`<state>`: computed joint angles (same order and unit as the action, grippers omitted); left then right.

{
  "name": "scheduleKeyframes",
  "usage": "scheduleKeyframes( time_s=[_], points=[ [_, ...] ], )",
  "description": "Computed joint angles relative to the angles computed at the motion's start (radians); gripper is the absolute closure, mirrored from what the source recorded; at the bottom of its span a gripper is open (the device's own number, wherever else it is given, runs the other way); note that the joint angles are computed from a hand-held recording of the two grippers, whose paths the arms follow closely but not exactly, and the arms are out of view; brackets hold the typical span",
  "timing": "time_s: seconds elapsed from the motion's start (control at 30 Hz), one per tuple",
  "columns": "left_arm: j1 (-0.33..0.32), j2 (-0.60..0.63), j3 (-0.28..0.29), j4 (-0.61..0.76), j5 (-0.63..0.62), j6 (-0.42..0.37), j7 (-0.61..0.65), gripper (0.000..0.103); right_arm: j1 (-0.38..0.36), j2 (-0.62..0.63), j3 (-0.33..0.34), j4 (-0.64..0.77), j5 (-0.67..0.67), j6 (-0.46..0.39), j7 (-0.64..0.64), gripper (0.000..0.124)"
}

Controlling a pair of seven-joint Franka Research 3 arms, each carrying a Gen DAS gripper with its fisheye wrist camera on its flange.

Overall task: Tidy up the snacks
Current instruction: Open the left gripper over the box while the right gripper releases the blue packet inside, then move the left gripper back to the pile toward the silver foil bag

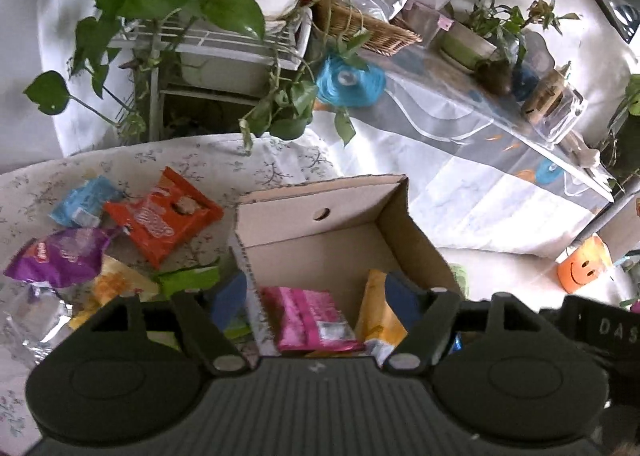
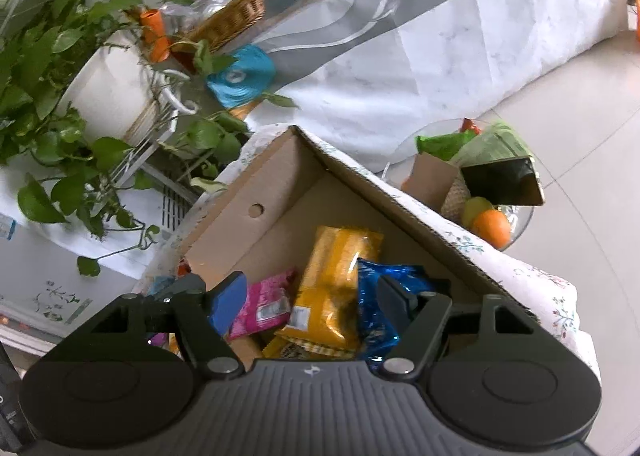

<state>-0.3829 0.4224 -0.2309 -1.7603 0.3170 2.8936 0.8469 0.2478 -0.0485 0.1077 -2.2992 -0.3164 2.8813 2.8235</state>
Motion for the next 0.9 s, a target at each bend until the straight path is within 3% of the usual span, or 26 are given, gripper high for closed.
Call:
scheduleKeyframes(
  time_s=[0.23, 0.47, 0.7, 0.9],
  points=[
    [0.05, -0.091, 0.003, -0.126, -0.007, 0.011, 0.019, 0.027, 0.022, 0.026, -0.004, 0.023, 0.048, 0.035, -0.104, 0.043],
    [0.118, -0.176, 0.001, -0.255, -0.059, 0.042, 0.032, 0.026, 0.052, 0.061, -0.014, 0.072, -0.032, 0.028, -0.113, 0.041],
    [0.16, -0.249, 0.045, -0.365, -0.044, 0.055, -0.002, 0.021, 0.099, 0.114, -0.018, 0.118, 0.11, 0.074, -0.278, 0.04],
    [0.185, -0.244, 0.079, -0.383, 0.021, 0.026, -0.066, 0.021, 0.132, 0.181, 0.005, 0.181, 0.336, 0.085, -0.484, 0.04]
  ],
)
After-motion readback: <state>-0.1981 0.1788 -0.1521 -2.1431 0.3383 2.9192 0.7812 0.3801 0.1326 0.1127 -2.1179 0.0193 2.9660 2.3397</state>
